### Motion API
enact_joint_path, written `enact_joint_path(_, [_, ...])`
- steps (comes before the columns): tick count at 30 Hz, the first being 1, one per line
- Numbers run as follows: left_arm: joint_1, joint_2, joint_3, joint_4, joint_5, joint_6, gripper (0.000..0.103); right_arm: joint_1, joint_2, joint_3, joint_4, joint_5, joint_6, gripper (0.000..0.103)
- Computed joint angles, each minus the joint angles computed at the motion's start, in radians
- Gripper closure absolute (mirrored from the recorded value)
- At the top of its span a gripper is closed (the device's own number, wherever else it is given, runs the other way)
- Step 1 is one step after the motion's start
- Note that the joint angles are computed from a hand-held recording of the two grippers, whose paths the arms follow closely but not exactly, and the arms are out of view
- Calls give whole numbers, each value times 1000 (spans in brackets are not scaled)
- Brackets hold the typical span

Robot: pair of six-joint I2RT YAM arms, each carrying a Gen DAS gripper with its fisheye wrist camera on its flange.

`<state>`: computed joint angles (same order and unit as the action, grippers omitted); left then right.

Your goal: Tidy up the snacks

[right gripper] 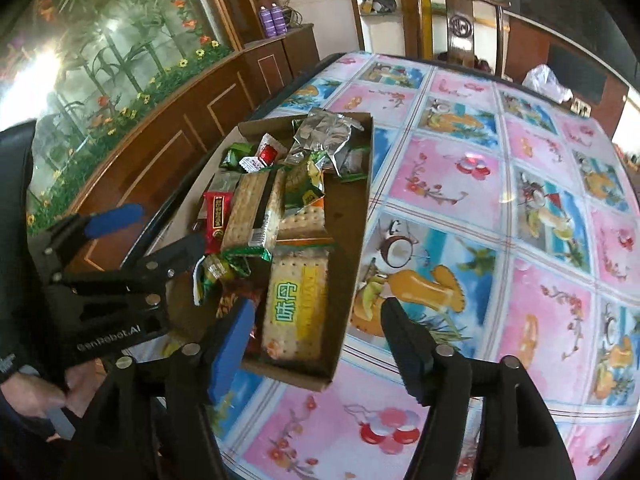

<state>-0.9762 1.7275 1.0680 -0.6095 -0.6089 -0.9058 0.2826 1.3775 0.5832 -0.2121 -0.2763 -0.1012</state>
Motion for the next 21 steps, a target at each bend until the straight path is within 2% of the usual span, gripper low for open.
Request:
enact_joint_path(3, [-6,2,12,-17,-14,-9,12,5,-27,-14,-1,12,-21,26])
enact_joint_path(11, [-30,50,114,-175,-74,-56,7,-23,-49,-16,-12,22,-37,21])
enact_joint_path(17, [-24,79,182,-252,-55,-35,4,-40,-38,-6,-17,23,-33,20])
enact_joint_path(21, [-30,41,174,-235,-60,5,4,-53,-47,-6,-15,17,-30,20])
